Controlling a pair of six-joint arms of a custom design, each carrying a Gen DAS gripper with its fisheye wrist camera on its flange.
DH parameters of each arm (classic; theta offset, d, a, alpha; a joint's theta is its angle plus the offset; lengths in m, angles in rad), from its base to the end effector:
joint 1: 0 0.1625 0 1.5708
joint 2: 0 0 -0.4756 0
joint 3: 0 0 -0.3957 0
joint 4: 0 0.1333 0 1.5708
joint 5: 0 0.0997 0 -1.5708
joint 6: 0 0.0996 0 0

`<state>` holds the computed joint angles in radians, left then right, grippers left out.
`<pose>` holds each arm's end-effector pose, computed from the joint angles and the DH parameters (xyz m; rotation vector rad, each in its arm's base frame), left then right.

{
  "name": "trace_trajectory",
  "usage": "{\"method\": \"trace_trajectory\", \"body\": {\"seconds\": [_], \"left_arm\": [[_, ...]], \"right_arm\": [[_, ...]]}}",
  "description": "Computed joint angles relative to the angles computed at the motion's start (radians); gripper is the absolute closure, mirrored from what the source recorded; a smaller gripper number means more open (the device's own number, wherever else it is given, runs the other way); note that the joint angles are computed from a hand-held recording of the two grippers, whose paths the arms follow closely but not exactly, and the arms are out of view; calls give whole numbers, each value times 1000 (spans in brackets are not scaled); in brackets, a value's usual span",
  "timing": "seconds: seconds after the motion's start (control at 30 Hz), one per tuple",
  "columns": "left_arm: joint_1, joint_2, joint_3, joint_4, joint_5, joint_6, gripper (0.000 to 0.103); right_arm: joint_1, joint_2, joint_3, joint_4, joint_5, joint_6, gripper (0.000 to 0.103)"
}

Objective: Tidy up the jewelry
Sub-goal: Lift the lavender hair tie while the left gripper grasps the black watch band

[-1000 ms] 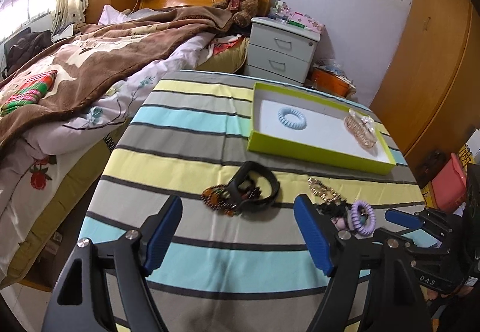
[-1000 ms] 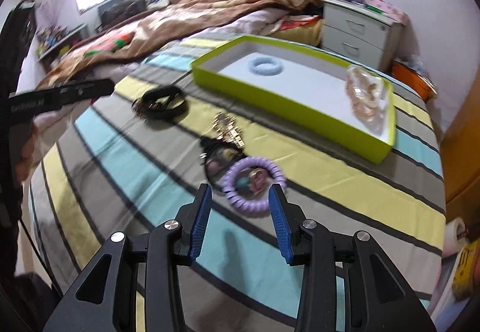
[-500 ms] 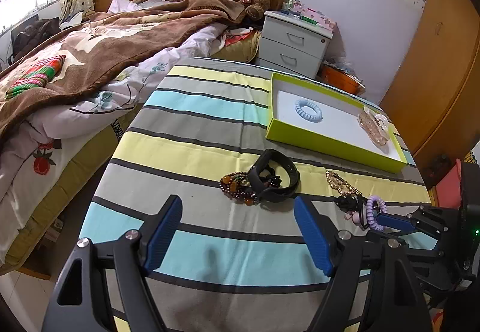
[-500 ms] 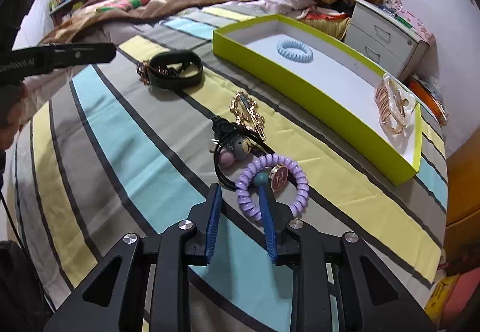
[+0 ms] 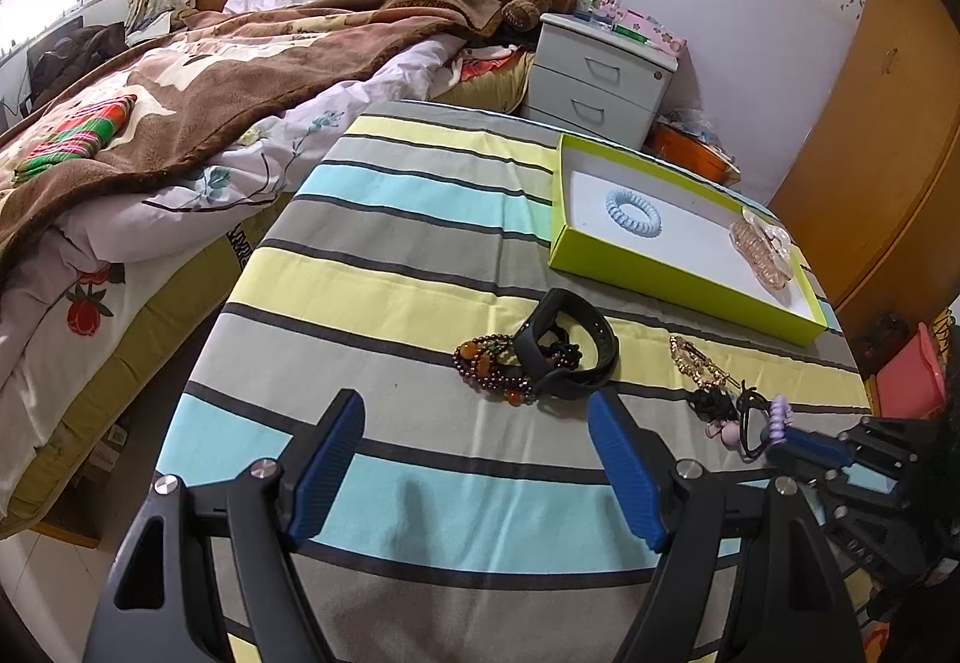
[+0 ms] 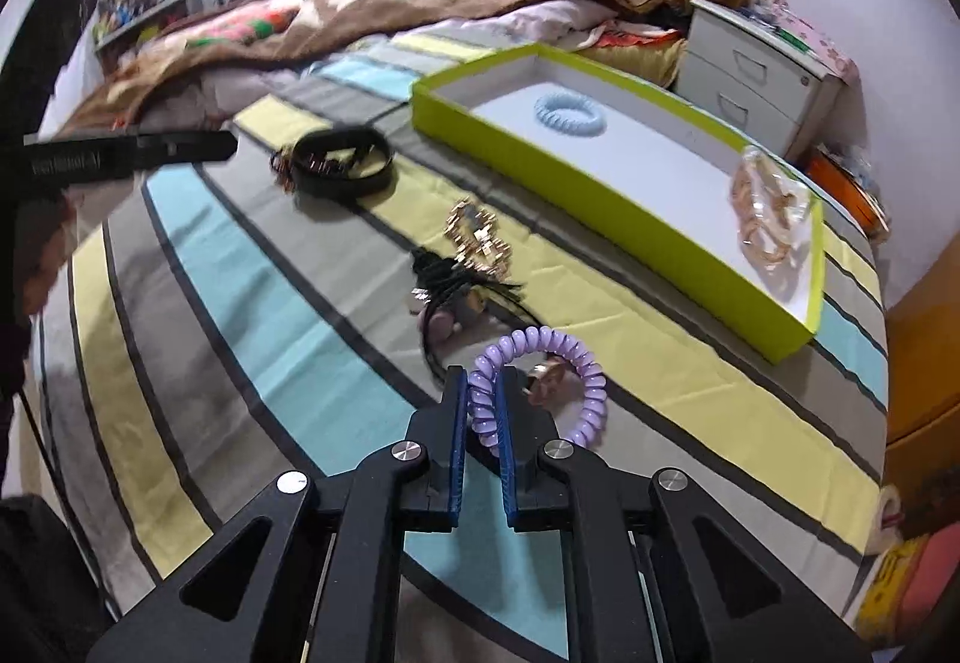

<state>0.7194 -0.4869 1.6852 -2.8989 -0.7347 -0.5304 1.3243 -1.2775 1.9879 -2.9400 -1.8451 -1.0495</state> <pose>-0.3688 -0.5986 -0.0368 0.3220 2.4319 -0.8169 -0.0372 -0.5836 0.3450 0.8658 -2.3402 0.4717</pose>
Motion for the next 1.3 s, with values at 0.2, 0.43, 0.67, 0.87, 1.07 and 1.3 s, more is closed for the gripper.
{"method": "trace_trajectory", "body": {"seconds": [0.2, 0.43, 0.67, 0.87, 1.07, 1.3], "left_arm": [[7, 1, -4, 8, -11, -7, 24], [16, 8, -14, 13, -23, -5, 24], [30, 23, -57, 15, -30, 28, 25], [50, 58, -148, 92, -42, 66, 25], [56, 98, -224, 146, -42, 133, 29], [65, 122, -271, 220, -51, 138, 52]], "right_arm": [[-30, -34, -5, 48, 84, 66, 93], [-45, -60, 3, 3, 114, 98, 93], [-56, -79, 11, -26, 147, 126, 93], [-57, -72, -1, -26, 151, 135, 93], [-60, -61, -11, -18, 151, 144, 93], [-61, -55, -16, -15, 151, 148, 93]]}}
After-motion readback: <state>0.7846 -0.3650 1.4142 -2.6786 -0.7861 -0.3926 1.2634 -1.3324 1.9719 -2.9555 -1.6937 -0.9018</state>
